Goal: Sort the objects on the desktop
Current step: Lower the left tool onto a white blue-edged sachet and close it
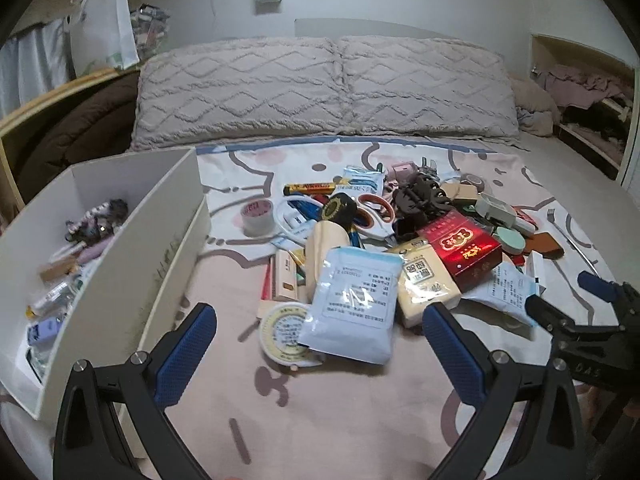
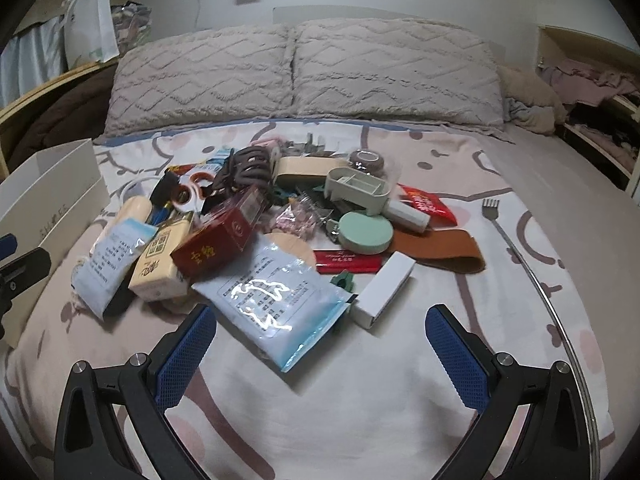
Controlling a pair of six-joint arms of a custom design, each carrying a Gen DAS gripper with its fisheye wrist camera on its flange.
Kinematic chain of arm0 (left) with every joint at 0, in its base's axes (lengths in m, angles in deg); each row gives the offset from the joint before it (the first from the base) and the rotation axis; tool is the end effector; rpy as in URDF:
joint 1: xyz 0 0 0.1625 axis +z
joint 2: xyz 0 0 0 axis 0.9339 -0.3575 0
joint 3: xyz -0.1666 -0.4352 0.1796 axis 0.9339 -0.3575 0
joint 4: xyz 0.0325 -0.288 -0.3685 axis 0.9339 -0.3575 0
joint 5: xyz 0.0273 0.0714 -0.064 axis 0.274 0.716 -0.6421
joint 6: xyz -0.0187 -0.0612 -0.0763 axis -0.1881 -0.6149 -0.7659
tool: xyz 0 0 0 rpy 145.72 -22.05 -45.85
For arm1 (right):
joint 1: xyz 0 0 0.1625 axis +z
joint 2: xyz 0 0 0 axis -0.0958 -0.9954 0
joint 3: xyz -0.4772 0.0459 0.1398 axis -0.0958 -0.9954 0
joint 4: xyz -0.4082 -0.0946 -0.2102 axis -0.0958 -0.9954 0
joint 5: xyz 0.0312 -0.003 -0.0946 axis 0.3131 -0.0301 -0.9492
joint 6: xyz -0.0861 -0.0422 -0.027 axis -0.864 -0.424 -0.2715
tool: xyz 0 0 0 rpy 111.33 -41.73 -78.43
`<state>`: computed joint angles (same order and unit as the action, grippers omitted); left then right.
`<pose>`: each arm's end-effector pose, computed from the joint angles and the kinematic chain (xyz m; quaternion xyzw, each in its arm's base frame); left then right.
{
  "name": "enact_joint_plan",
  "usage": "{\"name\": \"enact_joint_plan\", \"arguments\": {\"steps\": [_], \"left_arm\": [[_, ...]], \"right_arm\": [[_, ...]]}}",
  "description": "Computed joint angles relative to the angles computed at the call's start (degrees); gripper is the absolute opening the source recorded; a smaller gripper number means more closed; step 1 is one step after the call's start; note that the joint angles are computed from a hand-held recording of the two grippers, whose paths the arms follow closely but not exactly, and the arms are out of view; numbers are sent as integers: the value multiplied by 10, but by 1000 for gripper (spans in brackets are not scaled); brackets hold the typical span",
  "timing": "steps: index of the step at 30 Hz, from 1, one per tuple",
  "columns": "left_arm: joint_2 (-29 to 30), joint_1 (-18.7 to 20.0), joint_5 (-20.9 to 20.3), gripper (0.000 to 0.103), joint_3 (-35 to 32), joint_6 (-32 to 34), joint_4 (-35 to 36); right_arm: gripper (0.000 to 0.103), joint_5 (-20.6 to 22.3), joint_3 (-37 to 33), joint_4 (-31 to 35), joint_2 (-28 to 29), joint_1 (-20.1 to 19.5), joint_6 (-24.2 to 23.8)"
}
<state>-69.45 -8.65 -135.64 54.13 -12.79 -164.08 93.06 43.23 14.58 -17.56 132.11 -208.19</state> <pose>-0.0561 -0.5031 0.3803 0.2592 0.8491 -0.3417 0.3084 0.4061 -0.4715 -0.0119 0.0805 -0.8300 0.3977 0.3826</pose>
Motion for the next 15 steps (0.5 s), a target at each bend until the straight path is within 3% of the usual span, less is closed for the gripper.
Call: {"name": "enact_joint_plan", "arguments": {"steps": [7,15], "left_arm": [[14,11,5,103,-3,-11,-2],[21,33,-35,103,-12,-31,12]], "right_arm": [[103,-7,-7,23,7,-7,17],[103,-12,-14,31,15,-10,12]]}}
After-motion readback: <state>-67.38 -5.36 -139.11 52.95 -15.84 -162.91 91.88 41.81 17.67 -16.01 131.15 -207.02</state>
